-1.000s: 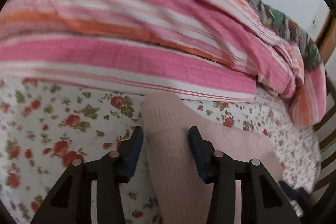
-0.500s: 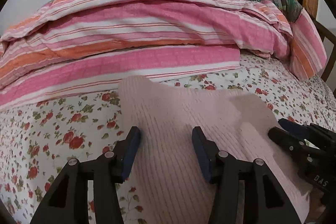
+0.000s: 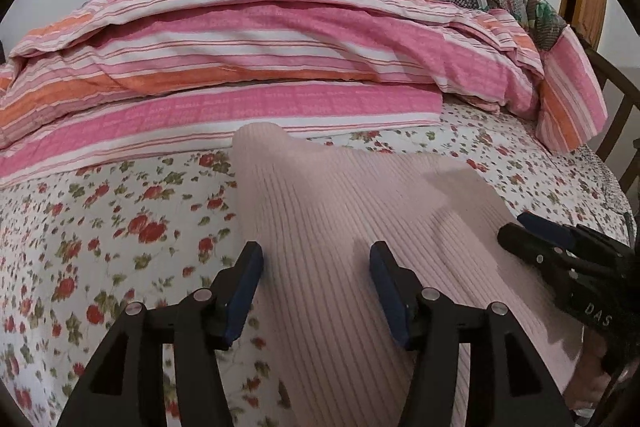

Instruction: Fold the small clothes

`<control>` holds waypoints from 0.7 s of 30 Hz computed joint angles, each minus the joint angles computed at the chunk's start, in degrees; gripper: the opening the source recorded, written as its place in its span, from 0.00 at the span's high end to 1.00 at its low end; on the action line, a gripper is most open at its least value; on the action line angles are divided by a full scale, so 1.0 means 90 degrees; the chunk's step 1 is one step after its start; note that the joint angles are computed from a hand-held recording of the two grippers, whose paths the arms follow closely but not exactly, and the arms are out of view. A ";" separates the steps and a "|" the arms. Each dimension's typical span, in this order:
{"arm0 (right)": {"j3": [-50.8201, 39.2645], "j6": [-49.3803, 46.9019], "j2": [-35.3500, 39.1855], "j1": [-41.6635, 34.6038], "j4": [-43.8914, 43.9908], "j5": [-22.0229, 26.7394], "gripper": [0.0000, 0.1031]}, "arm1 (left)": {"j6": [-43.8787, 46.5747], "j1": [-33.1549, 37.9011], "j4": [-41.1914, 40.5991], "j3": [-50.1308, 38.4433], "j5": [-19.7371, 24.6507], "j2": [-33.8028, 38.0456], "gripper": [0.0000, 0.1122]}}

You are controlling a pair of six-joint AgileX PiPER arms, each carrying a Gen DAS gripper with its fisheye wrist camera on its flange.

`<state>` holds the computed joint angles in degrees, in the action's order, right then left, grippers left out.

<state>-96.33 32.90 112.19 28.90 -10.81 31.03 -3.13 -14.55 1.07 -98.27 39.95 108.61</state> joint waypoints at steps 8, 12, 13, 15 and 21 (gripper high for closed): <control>0.1365 -0.0792 -0.0971 -0.0028 0.0736 -0.0603 0.61 | 0.1232 0.0271 -0.1507 0.1267 -0.0187 -0.0905 0.43; 0.1916 -0.1084 -0.1475 0.0000 0.1201 -0.0786 0.61 | 0.1660 0.0242 -0.1890 0.2229 -0.0610 -0.1416 0.38; 0.1999 -0.1205 -0.1556 0.0006 0.1339 -0.0850 0.61 | 0.1581 0.0208 -0.1822 0.2379 -0.0694 -0.1492 0.38; 0.2031 -0.1133 -0.1610 0.0103 0.1220 -0.0855 0.61 | 0.1459 0.0182 -0.1800 0.2523 -0.0746 -0.1580 0.38; 0.2048 -0.1343 -0.1404 0.0080 0.1668 -0.1072 0.89 | 0.1381 0.0239 -0.1997 0.2514 -0.0506 -0.1676 0.38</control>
<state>-77.90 20.82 99.56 29.62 4.20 21.38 9.30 -12.40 -16.90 -75.64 35.40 93.52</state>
